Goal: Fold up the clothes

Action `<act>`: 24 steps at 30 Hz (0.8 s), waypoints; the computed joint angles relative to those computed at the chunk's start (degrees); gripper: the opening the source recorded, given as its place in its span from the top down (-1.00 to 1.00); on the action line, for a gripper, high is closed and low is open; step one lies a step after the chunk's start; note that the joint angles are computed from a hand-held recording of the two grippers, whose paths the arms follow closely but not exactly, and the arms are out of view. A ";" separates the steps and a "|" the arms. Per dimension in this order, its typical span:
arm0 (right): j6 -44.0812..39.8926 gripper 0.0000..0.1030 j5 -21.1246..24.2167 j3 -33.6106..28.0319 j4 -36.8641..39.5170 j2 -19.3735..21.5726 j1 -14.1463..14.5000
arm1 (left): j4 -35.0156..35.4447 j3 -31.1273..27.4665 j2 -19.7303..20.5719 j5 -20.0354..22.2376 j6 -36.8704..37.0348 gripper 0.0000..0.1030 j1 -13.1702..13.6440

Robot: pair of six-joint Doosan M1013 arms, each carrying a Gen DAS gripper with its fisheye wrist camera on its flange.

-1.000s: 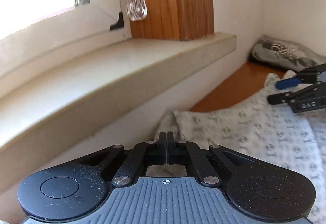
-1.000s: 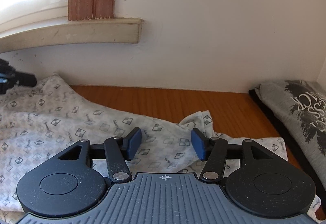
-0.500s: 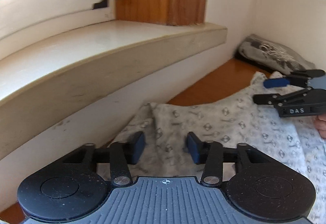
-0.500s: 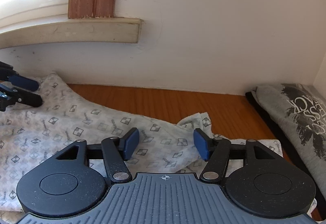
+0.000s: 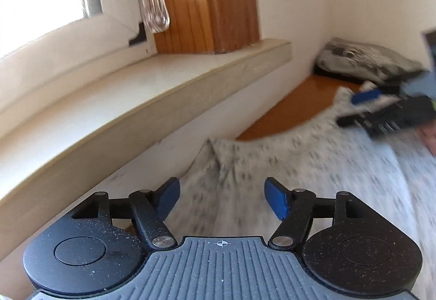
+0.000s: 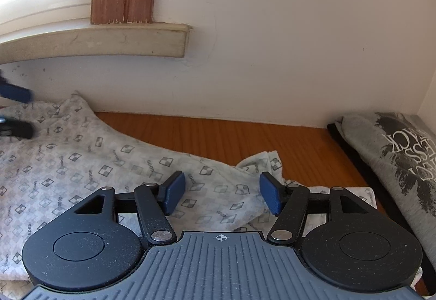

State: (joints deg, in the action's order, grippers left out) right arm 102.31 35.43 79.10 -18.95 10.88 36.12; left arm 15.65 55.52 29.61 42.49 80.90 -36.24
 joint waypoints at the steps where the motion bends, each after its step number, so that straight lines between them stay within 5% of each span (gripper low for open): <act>1: 0.07 -0.19 -0.01 0.02 -0.10 0.00 0.02 | 0.16 2.02 -1.51 -0.45 0.25 -0.52 -0.01; 5: 0.51 -0.20 -0.04 0.12 -0.80 -0.02 0.09 | -0.64 11.59 -8.93 -2.41 -3.30 -0.61 0.81; 14: 1.50 -0.27 -0.09 0.34 -2.37 -0.04 0.25 | 13.96 28.52 -23.18 1.11 -21.34 -1.00 0.42; 24: 2.78 -0.29 0.06 0.62 -4.30 -0.23 0.81 | 16.55 33.32 -26.14 -0.51 -24.89 -1.00 -0.79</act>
State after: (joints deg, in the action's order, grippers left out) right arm 105.10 35.49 79.72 -23.25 10.65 36.93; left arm 32.20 88.83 3.47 41.99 56.02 -37.03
